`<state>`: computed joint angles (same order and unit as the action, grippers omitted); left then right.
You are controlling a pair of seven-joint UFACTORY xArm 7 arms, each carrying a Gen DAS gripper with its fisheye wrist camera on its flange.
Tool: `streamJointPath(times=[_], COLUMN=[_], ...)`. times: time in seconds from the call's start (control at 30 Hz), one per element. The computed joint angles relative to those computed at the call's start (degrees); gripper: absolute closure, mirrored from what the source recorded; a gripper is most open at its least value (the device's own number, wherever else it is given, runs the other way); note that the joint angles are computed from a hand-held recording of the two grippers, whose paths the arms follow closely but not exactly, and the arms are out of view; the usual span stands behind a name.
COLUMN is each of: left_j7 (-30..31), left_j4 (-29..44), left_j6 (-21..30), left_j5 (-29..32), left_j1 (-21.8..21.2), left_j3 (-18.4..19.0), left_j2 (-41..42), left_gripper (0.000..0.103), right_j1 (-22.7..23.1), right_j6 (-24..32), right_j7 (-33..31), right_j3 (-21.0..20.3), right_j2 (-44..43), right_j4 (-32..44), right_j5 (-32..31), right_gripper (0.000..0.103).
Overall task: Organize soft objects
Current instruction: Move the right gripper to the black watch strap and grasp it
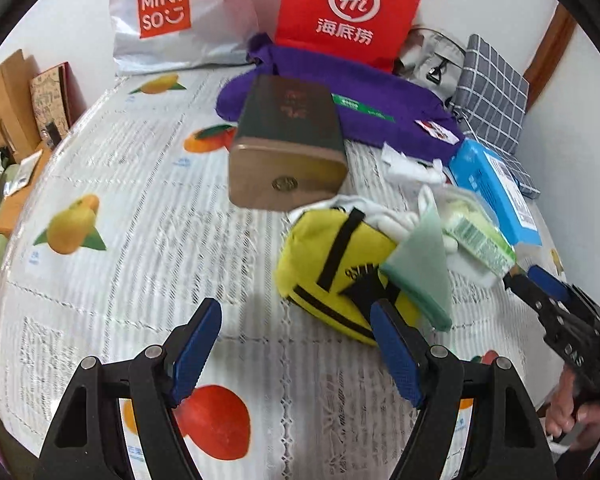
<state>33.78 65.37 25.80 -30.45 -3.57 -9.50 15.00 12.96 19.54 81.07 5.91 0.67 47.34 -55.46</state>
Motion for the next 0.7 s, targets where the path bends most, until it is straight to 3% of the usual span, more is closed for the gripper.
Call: streamJointPath(times=[0.17,0.23,0.3,0.47,0.7], left_j7=[0.32,0.61,0.90,0.48,-0.11], left_j4=[0.31,0.40,0.39,-0.16,-1.54], left_j6=[0.66,1.05,1.25,1.29,1.13], left_j5=[-0.10,-0.56,-0.89,-0.94,-0.92], left_j1=[0.13,0.33,0.43,0.40,0.09], left_j3=[-0.13,-0.22,-0.22,0.22,0.67], left_j2=[0.29,0.28,0.20,-0.30,-1.51], left_gripper=[0.027,0.027,0.027,0.027,0.027], right_j1=[-0.19,-0.06,0.29,1.41,-1.17], right_j6=[-1.95,-3.07,-4.19,-5.05,-5.84], right_j7=[-3.80,-6.89,-9.32,-6.41,-4.44], right_j3=[-0.99,-1.47,-2.08,-3.34,-0.16], right_j2=[2.98,4.26,5.01,2.50,-4.52], right_j4=[1.21,1.67,1.73,-0.13,-6.22], right_j5=[2.34,5.13,7.71,4.52,3.92], right_gripper=[0.051,0.071,0.070,0.071,0.071])
